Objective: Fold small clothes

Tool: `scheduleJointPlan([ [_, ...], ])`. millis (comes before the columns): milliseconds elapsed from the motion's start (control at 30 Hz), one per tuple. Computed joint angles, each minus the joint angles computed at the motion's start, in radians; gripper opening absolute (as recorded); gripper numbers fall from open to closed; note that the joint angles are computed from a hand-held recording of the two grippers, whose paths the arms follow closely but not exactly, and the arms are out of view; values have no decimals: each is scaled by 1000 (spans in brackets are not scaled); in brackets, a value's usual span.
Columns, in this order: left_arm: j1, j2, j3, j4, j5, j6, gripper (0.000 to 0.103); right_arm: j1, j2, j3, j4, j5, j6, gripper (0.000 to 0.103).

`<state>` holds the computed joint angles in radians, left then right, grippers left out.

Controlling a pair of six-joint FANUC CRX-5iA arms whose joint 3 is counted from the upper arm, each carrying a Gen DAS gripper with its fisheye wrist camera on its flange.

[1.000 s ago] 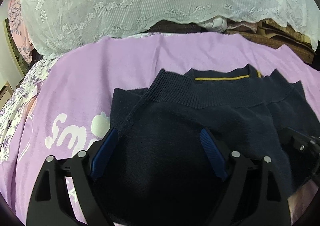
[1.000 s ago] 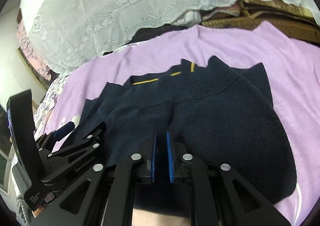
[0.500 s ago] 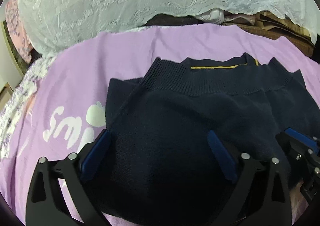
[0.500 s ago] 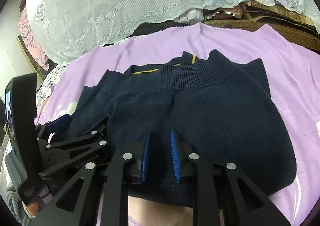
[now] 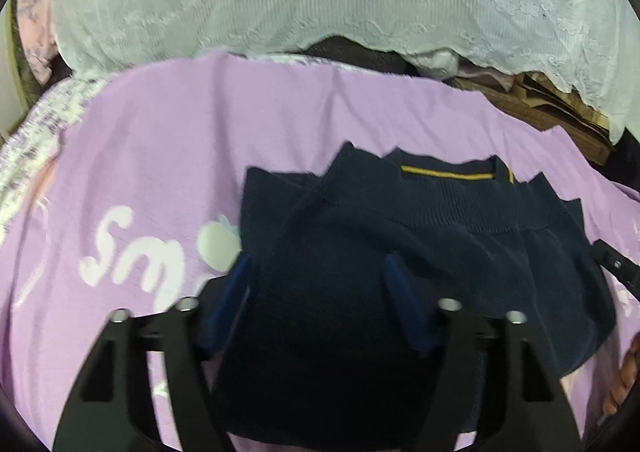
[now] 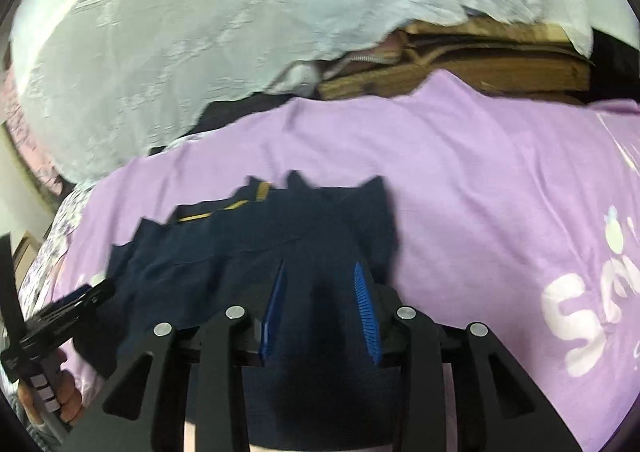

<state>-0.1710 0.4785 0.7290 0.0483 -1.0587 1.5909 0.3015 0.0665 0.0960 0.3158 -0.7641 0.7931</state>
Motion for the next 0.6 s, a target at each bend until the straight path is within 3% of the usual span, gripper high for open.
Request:
scheduleJointPlan([
  [133, -4, 0, -7, -9, 3, -7, 60, -33, 18, 25, -83, -22, 39, 37],
  [200, -5, -7, -21, 0, 12, -25, 60, -27, 33, 32, -66, -40, 50, 42],
  [333, -33, 16, 26, -87, -36, -20, 44, -30, 39, 38, -79, -59, 51, 42],
  [367, -33, 16, 26, -88, -37, -20, 39, -32, 37, 38, -84, -58, 49, 39],
  [400, -32, 15, 28, -93, -40, -15, 34, -31, 34, 35, -83, -56, 49, 27],
  [467, -29, 12, 31, -101, -52, -8, 16, -21, 26, 22, -54, -43, 34, 20],
  [500, -22, 4, 18, -91, -49, -9, 14, -15, 19, 10, -33, -34, 20, 13],
  [600, -8, -18, -14, -74, -47, -27, 4, -22, 0, 11, -57, -20, 25, 11],
])
